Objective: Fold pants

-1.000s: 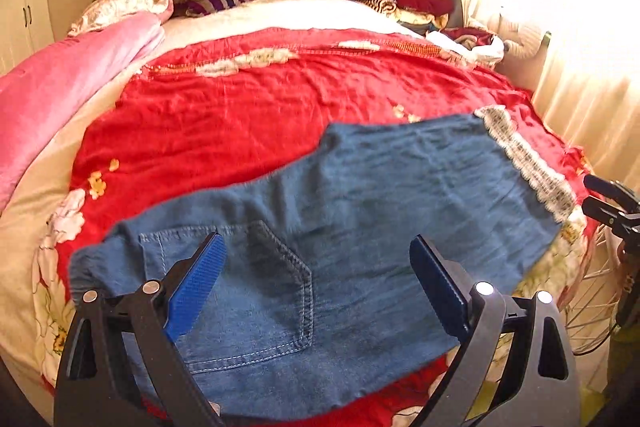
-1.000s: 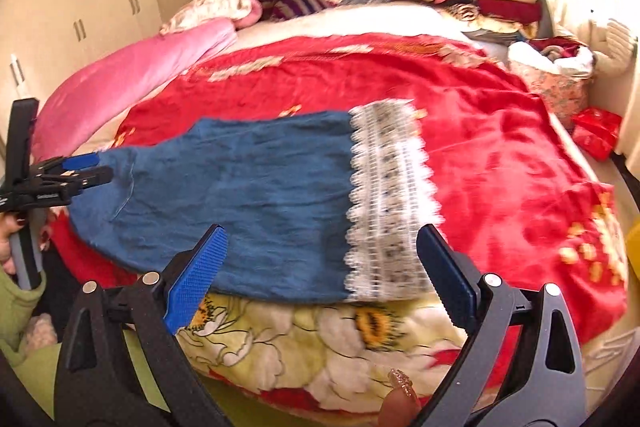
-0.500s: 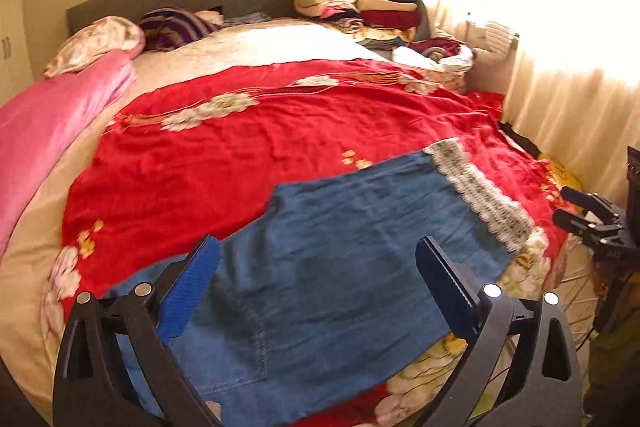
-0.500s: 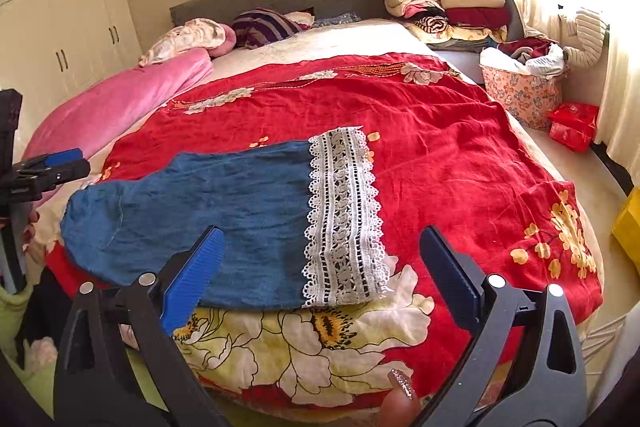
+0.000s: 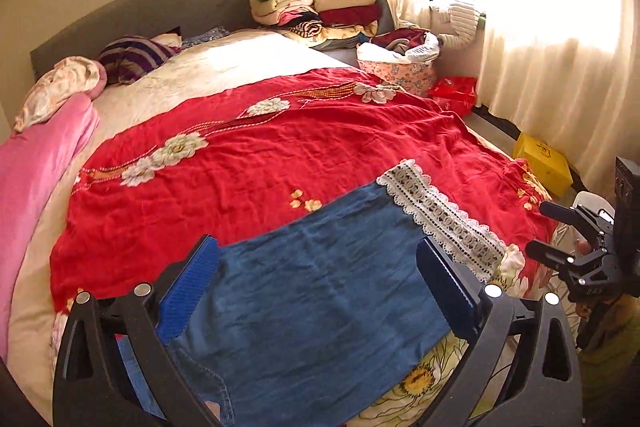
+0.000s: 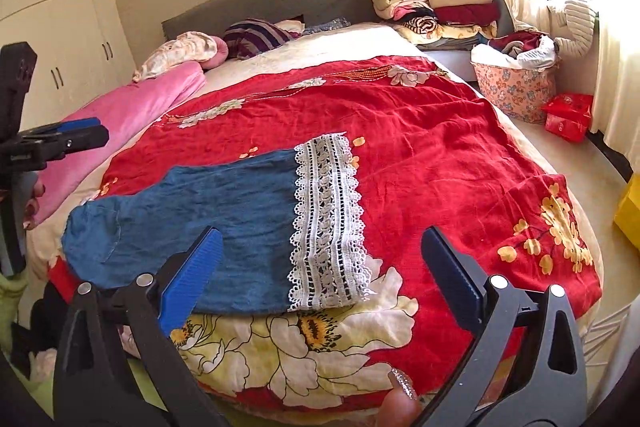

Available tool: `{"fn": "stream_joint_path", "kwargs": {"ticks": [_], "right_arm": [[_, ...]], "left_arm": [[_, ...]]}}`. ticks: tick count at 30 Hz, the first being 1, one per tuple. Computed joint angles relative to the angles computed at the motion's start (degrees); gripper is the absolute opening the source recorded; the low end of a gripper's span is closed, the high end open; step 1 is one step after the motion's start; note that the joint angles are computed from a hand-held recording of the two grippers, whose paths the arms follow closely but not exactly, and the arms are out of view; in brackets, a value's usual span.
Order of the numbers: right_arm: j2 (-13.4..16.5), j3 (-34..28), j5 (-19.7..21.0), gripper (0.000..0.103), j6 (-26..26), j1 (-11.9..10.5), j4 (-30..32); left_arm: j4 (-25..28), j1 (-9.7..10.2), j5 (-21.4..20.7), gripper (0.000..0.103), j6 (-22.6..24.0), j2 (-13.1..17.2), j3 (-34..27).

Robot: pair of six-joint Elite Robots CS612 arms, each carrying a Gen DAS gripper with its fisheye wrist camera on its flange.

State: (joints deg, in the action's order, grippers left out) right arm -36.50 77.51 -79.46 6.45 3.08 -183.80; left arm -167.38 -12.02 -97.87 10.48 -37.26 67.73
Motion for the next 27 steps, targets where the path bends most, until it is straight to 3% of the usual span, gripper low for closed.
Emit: {"fn": "stream_joint_path", "kwargs": {"ticks": [13,27], "right_arm": [[0.4,-0.1,0.2,0.094,1.7,-0.6,-0.1],[1.2,-0.4,1.4,0.094,3.5,-1.1,0.7]], "left_arm": [[6.0,-2.39,-1.2,0.099,3.7,4.2,-8.2],[13.3,-3.45,-0.2,0.099,6.4,8.9,-17.2]]}}
